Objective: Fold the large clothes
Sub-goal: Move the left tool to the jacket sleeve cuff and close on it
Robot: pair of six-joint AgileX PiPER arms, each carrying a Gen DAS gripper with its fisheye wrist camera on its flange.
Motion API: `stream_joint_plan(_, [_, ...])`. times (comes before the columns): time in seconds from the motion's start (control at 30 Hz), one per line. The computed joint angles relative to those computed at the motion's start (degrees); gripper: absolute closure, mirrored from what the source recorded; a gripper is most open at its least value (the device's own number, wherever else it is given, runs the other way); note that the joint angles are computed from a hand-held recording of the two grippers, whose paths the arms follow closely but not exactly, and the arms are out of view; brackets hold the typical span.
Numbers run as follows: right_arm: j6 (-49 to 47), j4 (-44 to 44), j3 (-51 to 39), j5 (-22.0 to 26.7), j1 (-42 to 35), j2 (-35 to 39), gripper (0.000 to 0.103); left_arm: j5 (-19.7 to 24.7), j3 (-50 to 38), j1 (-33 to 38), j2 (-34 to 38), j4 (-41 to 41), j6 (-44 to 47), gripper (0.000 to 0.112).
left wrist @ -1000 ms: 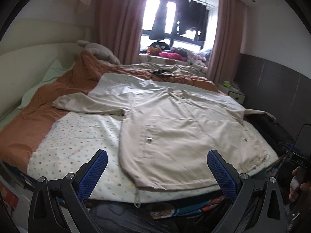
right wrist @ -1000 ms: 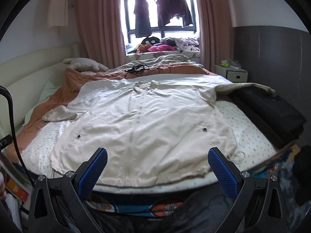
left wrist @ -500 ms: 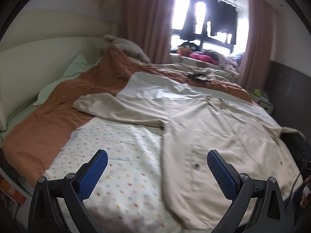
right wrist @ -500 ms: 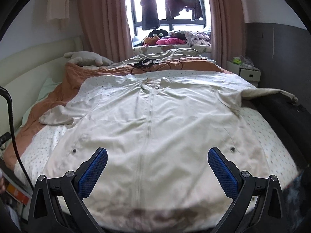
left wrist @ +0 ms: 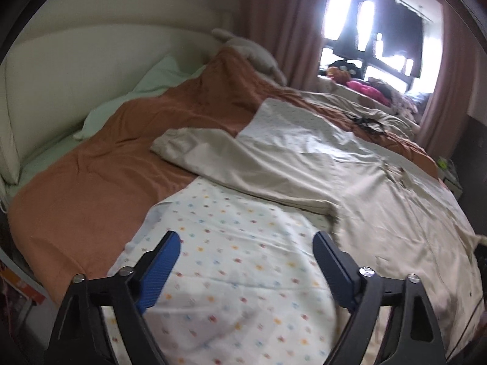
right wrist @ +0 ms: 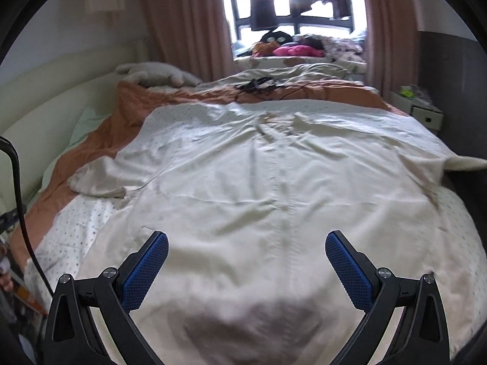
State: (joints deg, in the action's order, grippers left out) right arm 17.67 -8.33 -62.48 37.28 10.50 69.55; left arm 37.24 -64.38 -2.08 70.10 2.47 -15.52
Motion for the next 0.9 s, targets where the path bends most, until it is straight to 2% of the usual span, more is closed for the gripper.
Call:
stream_joint_plan(0.2, [-4.9, 4.7, -7.2, -0.6, 2.7, 9.5, 0.000, -0.1, -6.6, 9.3, 11.0, -12.5, 11.8, 0.033])
stream_joint_plan(0.3, [-6.0, 6.6, -11.8, 0.4, 3.6, 14.3, 0.004, 0.9, -10.9, 11.5, 16.2, -15.1, 14.1, 0.037])
stream_joint_plan(0.43, [-9.2, 12.7, -16.8, 1.9, 3.1, 19.8, 0.019, 2.7, -17.6, 13.1, 22.6, -15.4, 14.6, 0.045])
stream_joint_plan(0.6, [-8.7, 13.6, -20.6, 2.5, 3.8, 24.6, 0.024, 7.8, -30.6, 15.5, 33.1, -17.9, 16.3, 0.050])
stream_joint_plan(0.77, [-8.5, 17.2, -24.4, 3.9, 2.9, 29.8, 0.043, 14.2, -45.1, 16.3, 44.1, -18.2, 15.5, 0.050])
stream_joint_plan(0.9, [-8.9, 19.7, -26.0, 3.7, 2.3, 33.0, 0.046, 20.4, -57.9, 17.1, 53.7, -18.9, 12.9, 0.050])
